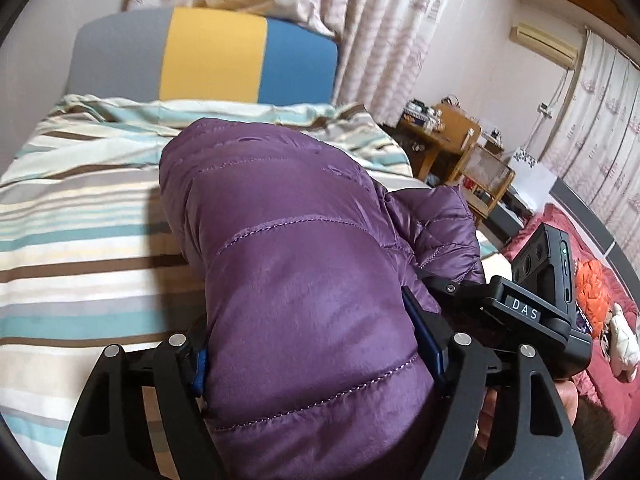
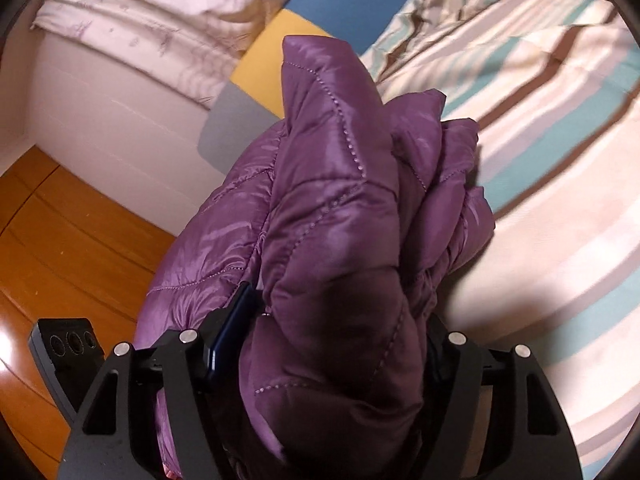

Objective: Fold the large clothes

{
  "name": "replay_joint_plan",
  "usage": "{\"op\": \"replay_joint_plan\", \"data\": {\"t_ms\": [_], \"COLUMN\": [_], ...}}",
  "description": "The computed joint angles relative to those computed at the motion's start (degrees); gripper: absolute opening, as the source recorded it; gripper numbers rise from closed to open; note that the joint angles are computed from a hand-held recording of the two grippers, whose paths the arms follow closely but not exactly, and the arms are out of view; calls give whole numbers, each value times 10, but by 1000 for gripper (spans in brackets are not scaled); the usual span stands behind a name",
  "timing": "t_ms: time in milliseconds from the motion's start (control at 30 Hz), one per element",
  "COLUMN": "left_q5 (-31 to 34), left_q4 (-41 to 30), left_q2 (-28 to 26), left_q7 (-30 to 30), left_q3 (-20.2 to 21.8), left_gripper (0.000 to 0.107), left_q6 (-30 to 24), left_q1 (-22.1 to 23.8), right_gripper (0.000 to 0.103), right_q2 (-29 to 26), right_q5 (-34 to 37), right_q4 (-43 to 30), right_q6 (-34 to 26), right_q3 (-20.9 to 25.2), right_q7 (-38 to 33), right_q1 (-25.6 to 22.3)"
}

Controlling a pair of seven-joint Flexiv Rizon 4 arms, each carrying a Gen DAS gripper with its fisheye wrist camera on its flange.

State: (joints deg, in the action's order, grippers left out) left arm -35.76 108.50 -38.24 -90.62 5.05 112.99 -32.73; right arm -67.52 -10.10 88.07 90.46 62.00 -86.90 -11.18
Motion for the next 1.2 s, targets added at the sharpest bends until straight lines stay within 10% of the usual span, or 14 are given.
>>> {"op": "replay_joint_plan", "data": {"t_ms": [700,1200], "left_q5": [-26,-111], "left_q4": [249,285], "left_q2": [108,85], "left_q7": [-111,-95], "left_q3": [-51,-49], "left_gripper": [77,89], "left_q6": [201,194], "left_q1": [107,98], "right_gripper": [71,74], "right_q2": [-28,-6], "right_q5": [5,48], "right_q4": [-227,-292], "right_q6": [-156,-158], "right_q3": [-40,-239], "right_q7": [-93,-84], "right_q1": [232,373]}}
